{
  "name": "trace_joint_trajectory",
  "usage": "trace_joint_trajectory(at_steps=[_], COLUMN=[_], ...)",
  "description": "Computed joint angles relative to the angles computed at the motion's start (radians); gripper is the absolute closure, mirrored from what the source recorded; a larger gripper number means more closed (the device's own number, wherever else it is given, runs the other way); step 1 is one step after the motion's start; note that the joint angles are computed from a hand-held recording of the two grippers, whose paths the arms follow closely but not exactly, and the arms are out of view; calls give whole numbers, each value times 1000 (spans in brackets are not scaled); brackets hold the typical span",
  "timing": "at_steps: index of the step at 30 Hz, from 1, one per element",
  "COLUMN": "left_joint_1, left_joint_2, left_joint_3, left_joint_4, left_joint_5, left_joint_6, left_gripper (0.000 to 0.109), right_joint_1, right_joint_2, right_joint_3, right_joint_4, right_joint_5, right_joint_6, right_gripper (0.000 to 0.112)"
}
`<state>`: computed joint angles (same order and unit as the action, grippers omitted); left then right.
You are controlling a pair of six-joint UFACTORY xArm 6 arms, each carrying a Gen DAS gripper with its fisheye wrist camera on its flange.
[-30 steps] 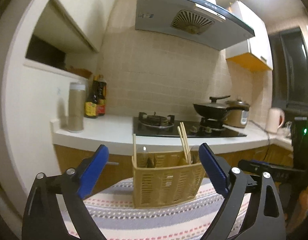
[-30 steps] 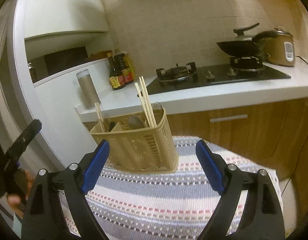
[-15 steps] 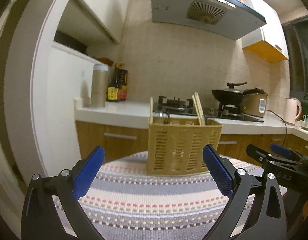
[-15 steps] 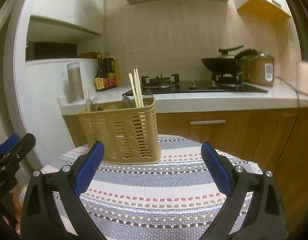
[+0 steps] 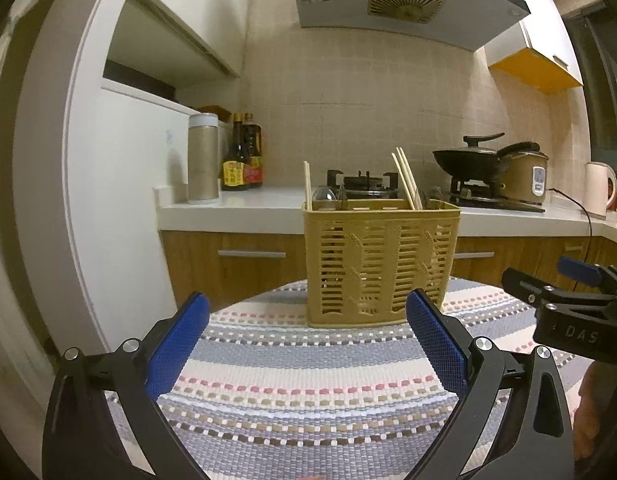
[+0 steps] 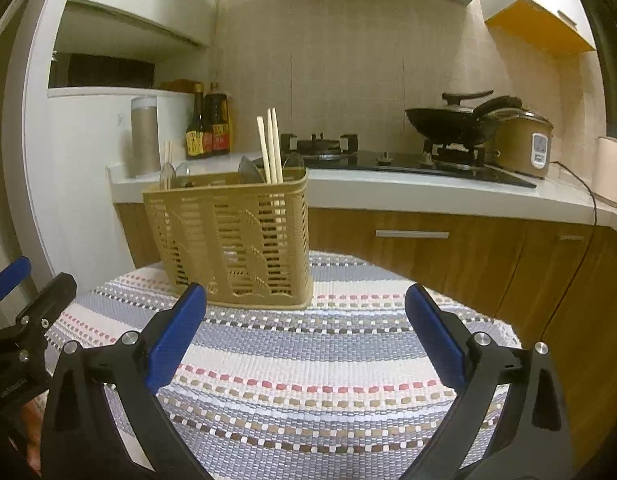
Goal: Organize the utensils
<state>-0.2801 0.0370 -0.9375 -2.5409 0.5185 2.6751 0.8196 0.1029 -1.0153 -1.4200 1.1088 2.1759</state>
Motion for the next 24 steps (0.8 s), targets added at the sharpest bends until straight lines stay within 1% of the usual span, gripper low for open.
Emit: trace_joint_trajectory(at_steps=[4,9,11,17,22,24], left_joint_1=[-7,-14,-18,-17,-9,-10], left_joint_2=[-2,0,5,22,35,40], left_joint_3=[5,6,-2,-24,-39,-44], left_joint_4=[10,-11,-9,40,88,89], left_joint_5=[0,-5,-19,-47,-54,-59], left_joint_6=[6,40,39,-31,-108,-108], left_gripper=[13,13,13,13,13,13], right_joint_1=[-15,-8,7,57,70,73], right_joint_2=[-10,-25,-25,-3,-2,-4], right_joint_3=[13,31,30,2,-1,-1], right_joint_4=[7,1,-4,-16,-23,-26], right_joint_5=[-24,-5,23,125,142,149], right_joint_6=[15,45,47,23,17,18], right_gripper=[17,17,17,17,17,17])
